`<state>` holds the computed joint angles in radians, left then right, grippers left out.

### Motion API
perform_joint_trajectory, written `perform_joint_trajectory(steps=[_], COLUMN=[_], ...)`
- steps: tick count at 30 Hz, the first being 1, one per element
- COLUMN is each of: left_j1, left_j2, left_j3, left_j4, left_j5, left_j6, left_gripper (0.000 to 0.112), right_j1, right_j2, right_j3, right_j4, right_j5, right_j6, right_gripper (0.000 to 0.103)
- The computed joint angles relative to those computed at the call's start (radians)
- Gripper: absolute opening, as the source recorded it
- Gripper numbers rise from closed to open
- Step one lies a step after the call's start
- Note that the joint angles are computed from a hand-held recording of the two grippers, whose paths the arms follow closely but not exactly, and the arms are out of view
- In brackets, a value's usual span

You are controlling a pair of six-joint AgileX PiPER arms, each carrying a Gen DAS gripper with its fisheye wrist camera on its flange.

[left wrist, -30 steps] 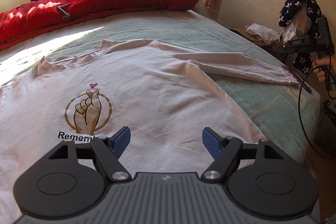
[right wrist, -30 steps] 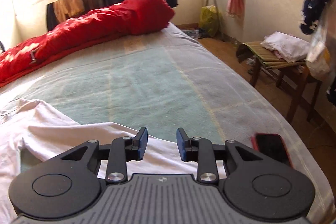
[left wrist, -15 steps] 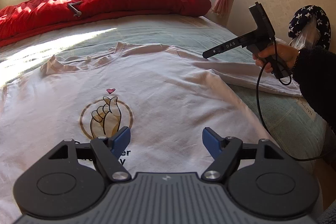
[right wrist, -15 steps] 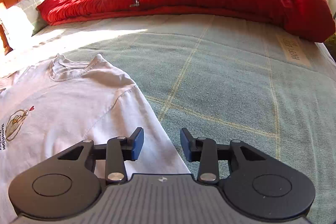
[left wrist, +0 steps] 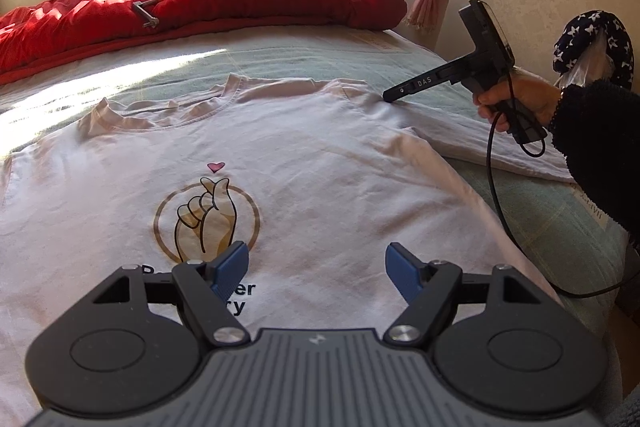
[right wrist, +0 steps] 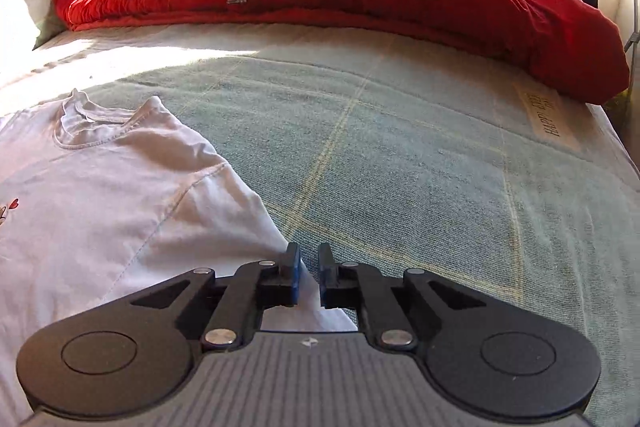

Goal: Fold clothes

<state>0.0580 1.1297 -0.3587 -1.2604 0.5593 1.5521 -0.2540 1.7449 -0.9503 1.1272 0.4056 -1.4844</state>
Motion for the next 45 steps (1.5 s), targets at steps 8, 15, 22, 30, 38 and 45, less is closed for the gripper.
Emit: perform_joint_trajectory(steps=[8,15,22,30,38,45], left_j1=[0.049,0.103,0.24,0.334,0.48,0.632], left_j2=[-0.021,-0.014,-0.047,-0.157,-0.355,-0.379], left_j3=[0.012,0.011,0.018,0.043,0.054,0.062], left_j4=[-0.009,0.011,0.06,0.134,0.286,0.317], left_j5=[0.035,0.03,0.114,0.236,0.395,0.51], left_j6=[0.018,0.018,0.027,-0.037,-0.146,-0.081], left_gripper=[0.076,0.077,0.077,0.077,0.077,0.078], right_j1=[0.013,0.2,0.167,0.016,0.088,0.007], right_j2=[-0.065,0.083,0.015,-0.299,-0.348,-0.67], right_j3=[-0.033,-0.144,-0.142,0.097,0.386,0.556], right_j4=[-0.107,-0.391,-0.363,-0.172,0.004,-0.2], right_j5=[0.152,-0.022,0.016,0.394,0.221,0.233], right_j6=[0.208,0.611,0.665,0.551,0.403,0.561], right_gripper=[0.026,0.027,0.036,0.043,0.041,0.05])
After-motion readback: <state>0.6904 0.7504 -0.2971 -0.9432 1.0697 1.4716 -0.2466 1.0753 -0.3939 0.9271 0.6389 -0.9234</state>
